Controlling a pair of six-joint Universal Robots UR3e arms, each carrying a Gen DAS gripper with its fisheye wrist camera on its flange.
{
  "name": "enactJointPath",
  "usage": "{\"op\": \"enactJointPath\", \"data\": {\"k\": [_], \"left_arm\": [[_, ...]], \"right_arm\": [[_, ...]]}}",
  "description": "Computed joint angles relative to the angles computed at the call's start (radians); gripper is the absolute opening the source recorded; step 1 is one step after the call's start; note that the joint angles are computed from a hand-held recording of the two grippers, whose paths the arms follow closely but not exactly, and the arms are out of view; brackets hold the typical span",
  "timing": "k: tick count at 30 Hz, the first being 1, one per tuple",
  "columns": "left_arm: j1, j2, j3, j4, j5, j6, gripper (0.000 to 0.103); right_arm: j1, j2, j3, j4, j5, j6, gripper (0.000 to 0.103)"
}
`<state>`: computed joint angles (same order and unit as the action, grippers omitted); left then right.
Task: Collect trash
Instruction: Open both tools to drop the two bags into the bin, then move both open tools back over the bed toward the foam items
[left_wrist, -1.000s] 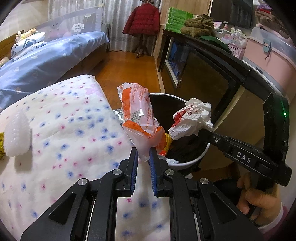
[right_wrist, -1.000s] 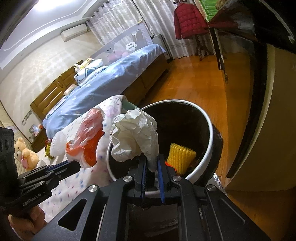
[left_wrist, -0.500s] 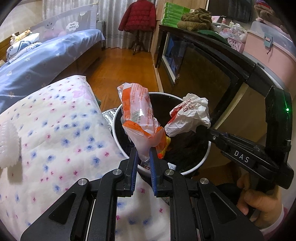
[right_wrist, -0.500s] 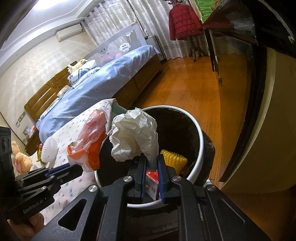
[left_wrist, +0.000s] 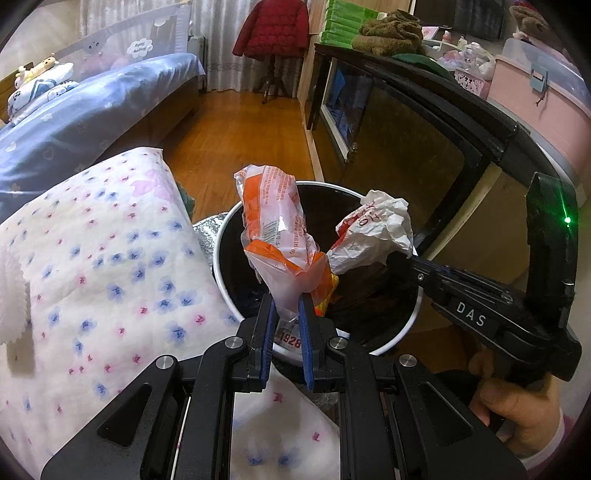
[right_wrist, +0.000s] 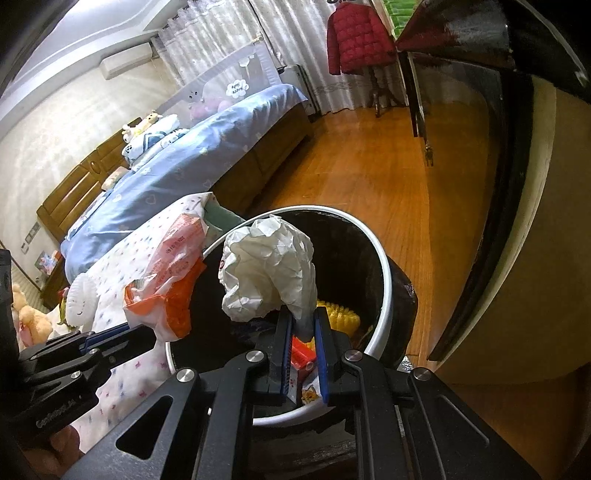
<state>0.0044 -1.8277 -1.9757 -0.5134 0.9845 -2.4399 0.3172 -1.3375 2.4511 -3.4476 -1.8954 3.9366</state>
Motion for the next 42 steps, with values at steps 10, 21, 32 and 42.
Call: {"op": "enactJointPath", "data": {"k": [10,21,32,42], "left_arm": [[-0.016,-0.024,0.024,-0.002,0.025,-0.018,0.016],[0.105,0.121,-0.128,0.036,-0.041,-0.006,0.066],[0.434,0.352,-0.359,-0.034,-0.15,0.192,0.082],[0.768,0.453,-0.495,-0.029,-0.256,0.338,0.09]], "right_arm": [[-0.028,-0.009,0.003,0.015,0.031,0.011,0.02],[0.001,-0.035,0.042,-0.051,0.013,0.036,0.061],[0.118,-0.002,-0.083,-0.008,0.018,0.082,0.081],[0.243,0.104,-0.309,0.088,-0.01,0.062,0.081]]}}
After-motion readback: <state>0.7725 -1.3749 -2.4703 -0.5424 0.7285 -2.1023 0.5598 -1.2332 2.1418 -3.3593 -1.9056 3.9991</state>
